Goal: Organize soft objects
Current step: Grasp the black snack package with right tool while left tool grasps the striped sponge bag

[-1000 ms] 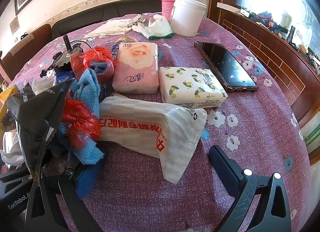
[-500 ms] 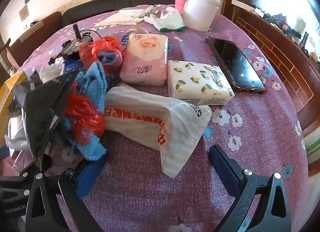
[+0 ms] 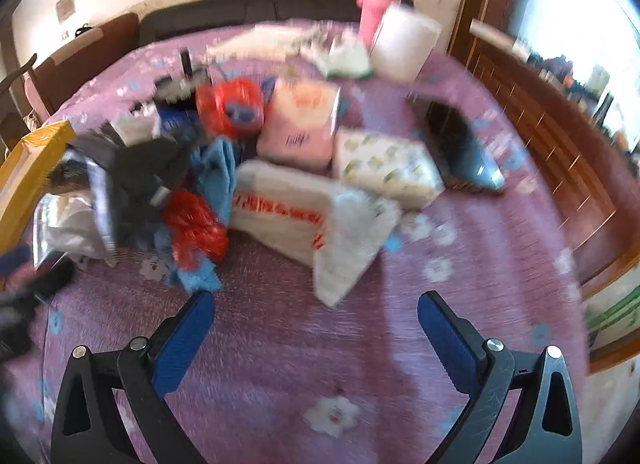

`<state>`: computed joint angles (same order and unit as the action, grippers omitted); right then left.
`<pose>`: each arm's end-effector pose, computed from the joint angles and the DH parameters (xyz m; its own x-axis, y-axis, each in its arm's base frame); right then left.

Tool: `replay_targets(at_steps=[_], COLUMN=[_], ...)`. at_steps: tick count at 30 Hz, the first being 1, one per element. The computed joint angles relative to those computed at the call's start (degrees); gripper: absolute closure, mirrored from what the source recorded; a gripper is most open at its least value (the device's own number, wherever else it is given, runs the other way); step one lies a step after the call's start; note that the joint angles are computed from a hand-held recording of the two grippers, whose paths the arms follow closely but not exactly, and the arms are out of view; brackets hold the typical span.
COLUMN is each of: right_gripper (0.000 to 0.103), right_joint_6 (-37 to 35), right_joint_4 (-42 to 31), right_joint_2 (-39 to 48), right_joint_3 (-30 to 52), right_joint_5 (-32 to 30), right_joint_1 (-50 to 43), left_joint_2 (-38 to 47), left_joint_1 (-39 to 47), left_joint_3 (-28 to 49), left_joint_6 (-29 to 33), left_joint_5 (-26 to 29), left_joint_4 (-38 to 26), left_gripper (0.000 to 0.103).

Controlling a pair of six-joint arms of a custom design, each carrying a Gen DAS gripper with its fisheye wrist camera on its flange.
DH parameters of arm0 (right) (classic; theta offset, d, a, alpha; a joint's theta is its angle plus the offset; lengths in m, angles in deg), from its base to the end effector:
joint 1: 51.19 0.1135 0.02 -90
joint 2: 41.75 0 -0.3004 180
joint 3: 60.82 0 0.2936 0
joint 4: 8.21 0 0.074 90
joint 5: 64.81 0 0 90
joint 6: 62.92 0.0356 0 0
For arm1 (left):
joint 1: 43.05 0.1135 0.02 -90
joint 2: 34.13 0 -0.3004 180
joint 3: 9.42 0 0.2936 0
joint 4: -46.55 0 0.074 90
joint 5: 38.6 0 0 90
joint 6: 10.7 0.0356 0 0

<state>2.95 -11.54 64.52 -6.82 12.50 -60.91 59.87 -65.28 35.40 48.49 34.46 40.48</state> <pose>0.3416 -0.0506 0.0799 -0.7595 -0.2745 -0.5897 -0.2938 0.9536 -0.0655 0.2765 -0.1018 0.1022 -0.7599 -0.2188 -0.6122 -0.2108 0.9737 -0.0863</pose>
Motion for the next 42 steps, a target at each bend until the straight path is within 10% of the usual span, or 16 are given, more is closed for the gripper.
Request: replay_targets(at_steps=[4, 9, 14, 31, 35, 42], right_gripper=[0.001, 0.001, 0.003, 0.02, 0.068, 0.075], right_joint_6=[0.3, 6.3, 1.9, -7.4, -7.0, -5.2], right_joint_4=[2.3, 5.7, -2.0, -7.8, -17.4, -21.2], right_joint_2=[-11.4, -22.3, -17.0, -4.5, 2.5, -1.6], right_joint_3=[-5.3, -8.8, -4.8, 6.3, 13.1, 10.4], right_joint_5=[-5.8, -28.3, -15.1, -8.1, -7.5, -17.0], right_joint_1=[-3.6, -11.1, -1.8, 14.4, 16.1, 9.6], left_joint_2=[-19.1, -39.7, -36.6, -29.1, -28.1, -18.0], left_joint_1=[0.2, 3.4, 6.2, 0.7, 3.2, 4.0], left_joint_3=[-6.5, -13.3, -13.7, -16.0, -15.9, -12.4], left_joint_6=[1.5, 5.9, 1.2, -1.2, -0.7, -0.5], left_joint_5=[-7.1, -10.7, -5.1, 0.1, 3.9, 8.1], left_joint_4=[-5.2, -7.5, -11.4, -4.6, -3.3, 1.4], left_gripper=[0.004, 0.0, 0.0, 0.0, 0.0, 0.0])
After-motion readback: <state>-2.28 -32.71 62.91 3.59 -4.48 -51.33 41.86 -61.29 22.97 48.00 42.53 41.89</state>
